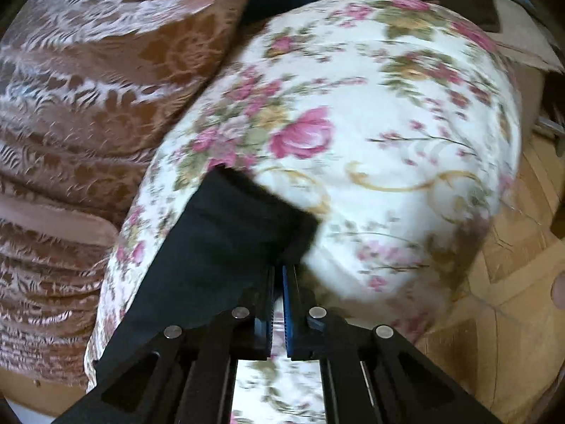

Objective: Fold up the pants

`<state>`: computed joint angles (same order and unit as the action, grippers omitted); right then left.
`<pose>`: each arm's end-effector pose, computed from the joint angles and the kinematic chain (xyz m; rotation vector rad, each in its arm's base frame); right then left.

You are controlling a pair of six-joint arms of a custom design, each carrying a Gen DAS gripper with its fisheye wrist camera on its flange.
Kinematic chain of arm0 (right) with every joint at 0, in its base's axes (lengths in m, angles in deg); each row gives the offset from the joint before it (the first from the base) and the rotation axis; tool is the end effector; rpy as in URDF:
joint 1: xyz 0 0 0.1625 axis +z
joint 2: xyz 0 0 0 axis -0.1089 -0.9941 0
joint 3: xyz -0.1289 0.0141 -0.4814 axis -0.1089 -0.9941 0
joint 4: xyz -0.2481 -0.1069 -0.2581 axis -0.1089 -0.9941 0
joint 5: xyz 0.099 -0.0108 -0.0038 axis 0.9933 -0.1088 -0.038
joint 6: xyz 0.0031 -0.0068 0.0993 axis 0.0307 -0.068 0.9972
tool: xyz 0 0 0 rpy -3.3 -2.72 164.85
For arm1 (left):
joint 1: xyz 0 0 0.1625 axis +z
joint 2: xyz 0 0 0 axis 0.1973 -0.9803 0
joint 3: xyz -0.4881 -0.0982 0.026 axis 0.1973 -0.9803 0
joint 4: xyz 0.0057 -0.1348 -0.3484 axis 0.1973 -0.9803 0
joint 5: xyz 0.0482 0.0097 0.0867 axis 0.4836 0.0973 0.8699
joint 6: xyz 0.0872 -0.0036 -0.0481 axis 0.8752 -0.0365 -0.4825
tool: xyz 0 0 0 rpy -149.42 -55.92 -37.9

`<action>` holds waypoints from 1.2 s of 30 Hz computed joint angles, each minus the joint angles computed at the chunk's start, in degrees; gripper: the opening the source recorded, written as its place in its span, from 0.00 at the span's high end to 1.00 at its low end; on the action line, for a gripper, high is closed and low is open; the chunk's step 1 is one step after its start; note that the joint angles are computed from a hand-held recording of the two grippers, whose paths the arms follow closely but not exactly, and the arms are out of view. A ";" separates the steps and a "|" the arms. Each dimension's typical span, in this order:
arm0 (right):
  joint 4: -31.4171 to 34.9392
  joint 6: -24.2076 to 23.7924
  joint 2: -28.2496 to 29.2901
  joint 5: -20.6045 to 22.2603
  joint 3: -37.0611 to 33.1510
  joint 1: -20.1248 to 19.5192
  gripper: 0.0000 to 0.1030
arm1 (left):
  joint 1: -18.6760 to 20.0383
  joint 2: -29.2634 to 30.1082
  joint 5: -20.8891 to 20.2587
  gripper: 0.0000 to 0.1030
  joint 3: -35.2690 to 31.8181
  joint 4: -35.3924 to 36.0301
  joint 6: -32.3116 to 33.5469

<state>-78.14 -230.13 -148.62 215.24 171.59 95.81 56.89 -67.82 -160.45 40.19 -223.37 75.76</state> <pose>0.0686 -0.2676 0.1859 -1.0776 -2.1480 1.4644 -0.0344 -0.4816 0.2556 0.8440 2.8929 -0.2948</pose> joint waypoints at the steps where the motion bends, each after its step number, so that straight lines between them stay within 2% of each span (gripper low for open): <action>1: -1.13 0.05 -0.54 -1.24 1.06 -1.11 0.95 | 0.34 0.01 -0.20 0.57 -0.19 0.27 -0.49; 3: -4.63 -0.98 -2.21 -3.88 3.75 -2.12 0.93 | 0.91 -0.05 -0.38 0.57 -0.39 0.43 -1.41; 4: -5.49 -1.51 -2.53 -3.46 4.24 -1.27 0.90 | 1.42 -0.16 -1.15 0.57 -0.52 0.62 -1.92; 5: -6.62 -2.64 -3.39 -5.44 5.17 -1.46 0.86 | 1.63 -0.27 -1.50 0.57 -0.58 0.75 -2.24; 6: -8.37 -3.43 -4.08 -9.82 6.41 -1.77 0.73 | 1.76 -0.40 -1.67 0.57 -0.56 0.81 -2.35; 7: -9.69 -3.77 -4.37 -14.76 7.41 -2.90 0.63 | 1.85 -0.52 -1.97 0.55 -0.48 0.87 -2.32; 8: -9.98 -4.07 -4.33 -17.29 7.67 -3.27 0.62 | 1.93 -0.60 -2.29 0.53 -0.35 0.92 -2.28; 10: -9.76 -4.95 -2.16 -19.60 6.39 -1.27 0.62 | 1.67 -0.76 -1.83 0.53 0.08 0.85 -1.77; 13: -8.59 -4.74 2.14 -27.83 4.44 -2.32 0.62 | 1.41 -0.87 -1.27 0.53 0.48 1.25 -0.64; 16: -7.96 -3.80 6.56 -31.73 2.39 -2.18 0.62 | 1.77 -0.68 -1.45 0.53 0.37 1.41 -0.81; 20: -6.06 -1.88 11.32 -31.99 -0.43 -0.92 0.63 | 2.09 -0.83 -1.75 0.52 0.34 1.38 -0.72; 26: -3.73 -0.41 14.03 -32.13 -2.28 0.48 0.63 | 2.20 -0.84 -2.42 0.51 0.24 0.85 -0.30; 32: -5.86 0.66 16.64 -32.70 -3.22 -0.28 0.63 | 1.83 -0.58 -2.15 0.50 0.26 1.13 0.10; 33: -6.15 0.59 16.98 -32.71 -3.71 -0.31 0.68 | 1.78 -0.68 -2.12 0.50 0.32 1.15 0.26; 34: -6.10 0.52 17.22 -32.00 -4.19 0.08 0.80 | 1.60 -0.72 -1.97 0.50 0.35 1.14 0.35; 36: -3.85 0.60 17.58 -28.33 -6.13 2.20 0.90 | 1.46 -0.95 -1.70 0.50 0.39 0.98 0.61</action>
